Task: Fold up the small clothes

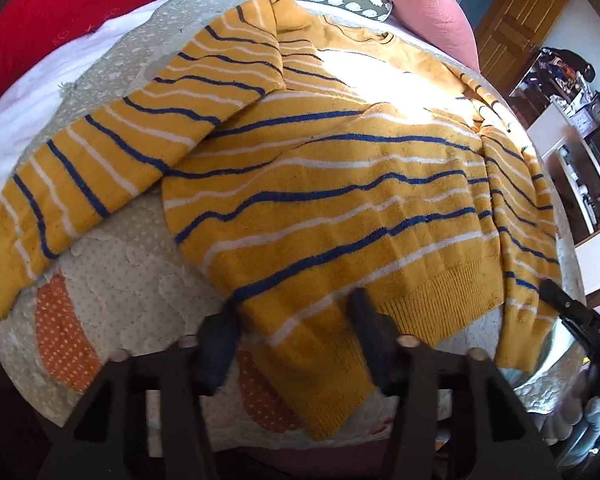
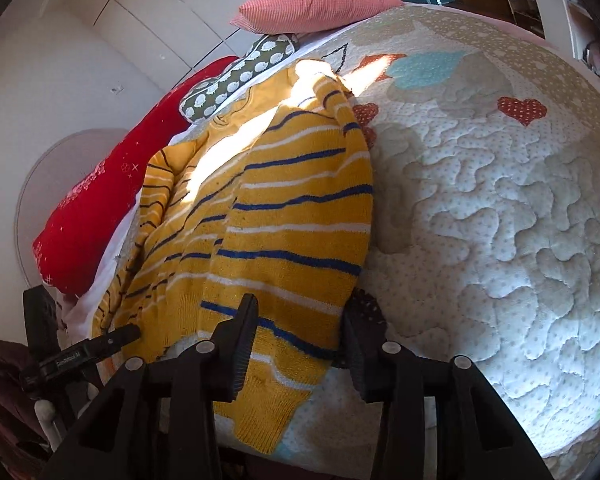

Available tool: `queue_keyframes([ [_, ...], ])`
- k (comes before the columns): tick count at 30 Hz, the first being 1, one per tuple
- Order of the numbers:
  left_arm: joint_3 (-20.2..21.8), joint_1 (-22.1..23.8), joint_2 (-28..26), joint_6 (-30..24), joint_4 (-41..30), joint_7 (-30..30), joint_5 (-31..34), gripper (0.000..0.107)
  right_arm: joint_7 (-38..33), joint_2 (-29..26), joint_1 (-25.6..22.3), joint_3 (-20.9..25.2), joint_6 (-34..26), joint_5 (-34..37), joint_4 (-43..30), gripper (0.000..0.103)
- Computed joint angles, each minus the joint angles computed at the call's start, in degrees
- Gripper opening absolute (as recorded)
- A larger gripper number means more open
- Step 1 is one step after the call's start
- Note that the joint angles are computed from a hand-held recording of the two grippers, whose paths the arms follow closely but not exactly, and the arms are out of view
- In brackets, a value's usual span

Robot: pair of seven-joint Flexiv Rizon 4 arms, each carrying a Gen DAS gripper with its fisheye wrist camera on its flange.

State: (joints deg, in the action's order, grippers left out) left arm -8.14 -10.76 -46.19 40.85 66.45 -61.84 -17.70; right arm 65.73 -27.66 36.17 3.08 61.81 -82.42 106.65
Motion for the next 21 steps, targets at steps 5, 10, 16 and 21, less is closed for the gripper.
queue_keyframes([
  [5, -0.67, 1.93, -0.56, -4.10, -2.73, -0.48, -2.63, 0.009, -0.89, 5.40, -0.40, 1.68, -6.36, 1.35, 3.90, 0.007],
  [10, 0.77, 1.69, -1.34, -4.19, -3.98, -3.08, -1.38, 0.010, -13.47, 11.27, 3.20, 7.84, -35.44, 28.84, 4.54, 0.012],
  [16, -0.34, 2.04, -0.60, -1.80, -1.20, -1.59, -1.36, 0.031, -3.12, 13.37, 2.04, 7.22, -27.28, 15.12, 8.79, 0.049],
  [21, -2.64, 4.03, 0.21, -2.48, 1.69, 0.22, -5.81, 0.055, -3.27, 4.37, -2.12, 3.71, -6.19, 3.83, 2.90, 0.052],
])
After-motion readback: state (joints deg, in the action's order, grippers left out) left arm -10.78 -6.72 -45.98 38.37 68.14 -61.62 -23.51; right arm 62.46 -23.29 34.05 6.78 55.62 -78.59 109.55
